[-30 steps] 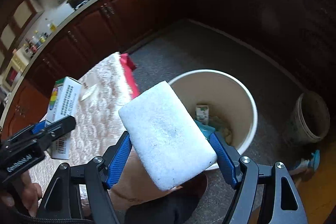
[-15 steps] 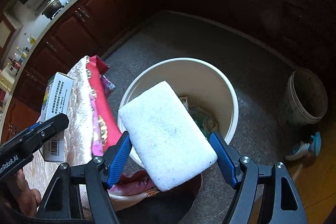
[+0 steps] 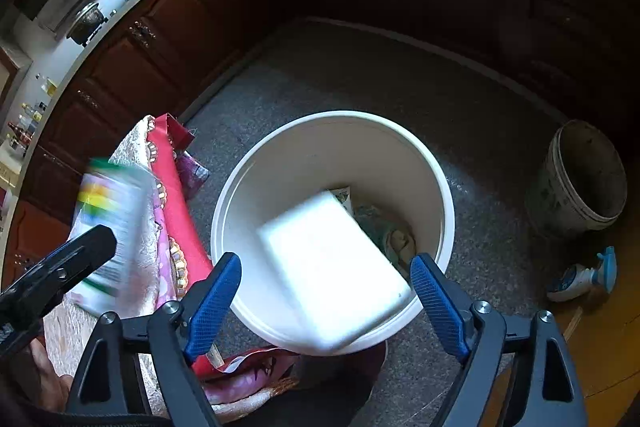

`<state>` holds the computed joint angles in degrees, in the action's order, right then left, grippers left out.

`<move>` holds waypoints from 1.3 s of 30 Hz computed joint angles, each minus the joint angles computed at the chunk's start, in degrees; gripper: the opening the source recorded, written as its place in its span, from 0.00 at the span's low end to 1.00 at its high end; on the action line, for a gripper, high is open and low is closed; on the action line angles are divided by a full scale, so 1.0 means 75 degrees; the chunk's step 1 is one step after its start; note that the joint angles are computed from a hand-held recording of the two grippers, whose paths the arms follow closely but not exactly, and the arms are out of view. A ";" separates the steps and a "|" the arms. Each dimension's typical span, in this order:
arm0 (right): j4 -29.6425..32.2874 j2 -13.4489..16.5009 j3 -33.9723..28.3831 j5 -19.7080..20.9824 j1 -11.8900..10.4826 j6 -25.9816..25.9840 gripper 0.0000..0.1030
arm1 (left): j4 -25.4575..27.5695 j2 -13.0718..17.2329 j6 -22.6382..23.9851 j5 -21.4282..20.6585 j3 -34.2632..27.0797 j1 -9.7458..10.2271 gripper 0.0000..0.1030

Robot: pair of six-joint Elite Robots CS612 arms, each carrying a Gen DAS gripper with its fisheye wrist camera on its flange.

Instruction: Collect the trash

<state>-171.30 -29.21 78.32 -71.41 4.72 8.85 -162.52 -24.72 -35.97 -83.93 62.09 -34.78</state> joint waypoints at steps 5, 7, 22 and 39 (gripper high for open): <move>-0.0198 -0.0078 0.0198 0.0101 -0.0037 0.0206 0.82 | -0.0087 -0.0189 -0.0168 0.0080 0.0300 -0.0005 0.75; -0.0369 -0.0155 0.0371 0.0107 -0.0038 0.0224 0.82 | -0.0238 -0.0330 -0.0216 0.0287 0.0557 -0.0052 0.75; -0.3224 -0.1136 0.2100 -0.0784 0.0352 -0.0028 0.82 | -0.2032 -0.1646 -0.0129 0.2729 0.2880 -0.0590 0.75; -0.5801 -0.1921 0.3313 -0.1717 0.0649 -0.0066 0.98 | -0.4620 -0.2534 0.0406 0.4482 0.4468 -0.1154 0.88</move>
<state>-214.81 -43.61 103.17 -84.29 9.58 8.36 -197.17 -43.72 -32.93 -50.31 95.60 -43.43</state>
